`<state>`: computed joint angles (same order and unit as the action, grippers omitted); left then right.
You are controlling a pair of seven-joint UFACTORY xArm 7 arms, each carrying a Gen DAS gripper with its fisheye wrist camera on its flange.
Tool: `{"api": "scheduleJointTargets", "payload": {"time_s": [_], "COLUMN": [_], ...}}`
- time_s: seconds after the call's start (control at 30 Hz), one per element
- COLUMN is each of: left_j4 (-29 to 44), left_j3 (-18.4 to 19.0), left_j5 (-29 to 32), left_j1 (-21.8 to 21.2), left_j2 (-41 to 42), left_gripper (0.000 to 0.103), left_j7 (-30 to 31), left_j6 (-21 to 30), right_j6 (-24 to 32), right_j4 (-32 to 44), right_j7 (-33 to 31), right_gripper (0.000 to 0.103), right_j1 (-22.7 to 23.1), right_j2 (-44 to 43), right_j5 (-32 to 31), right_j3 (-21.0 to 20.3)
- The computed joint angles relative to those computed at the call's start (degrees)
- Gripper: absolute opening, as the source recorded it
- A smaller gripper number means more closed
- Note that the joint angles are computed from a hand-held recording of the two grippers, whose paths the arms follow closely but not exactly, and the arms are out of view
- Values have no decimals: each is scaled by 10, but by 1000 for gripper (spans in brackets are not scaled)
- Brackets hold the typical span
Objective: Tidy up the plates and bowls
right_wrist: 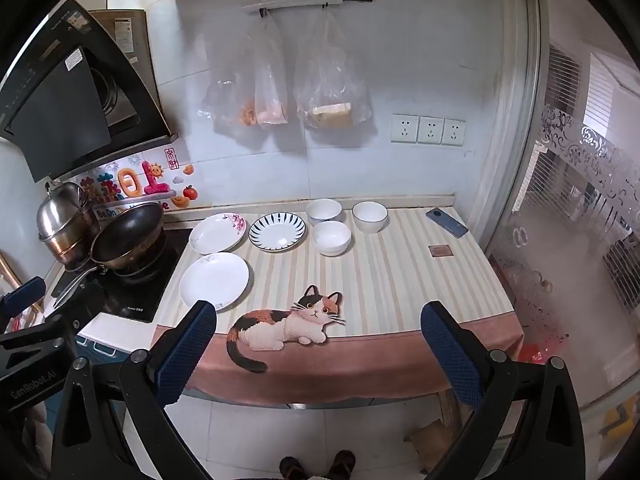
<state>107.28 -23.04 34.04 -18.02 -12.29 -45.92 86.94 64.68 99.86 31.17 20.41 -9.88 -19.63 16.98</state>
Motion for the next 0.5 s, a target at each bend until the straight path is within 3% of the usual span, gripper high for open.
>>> {"api": "scheduleJointTargets", "payload": {"time_s": [0.5], "left_j4": [26], "left_j3": [-1], "left_j5": [8], "left_j1": [-10], "left_j2": [15], "left_gripper": [103], "left_j7": [-8], "left_j6": [19], "right_j6": [1], "right_j4": [4], "right_j7": [5], "right_gripper": [103], "right_j1": [1], "right_j2": [-4], "right_j5": [-3], "right_j3": [8]}}
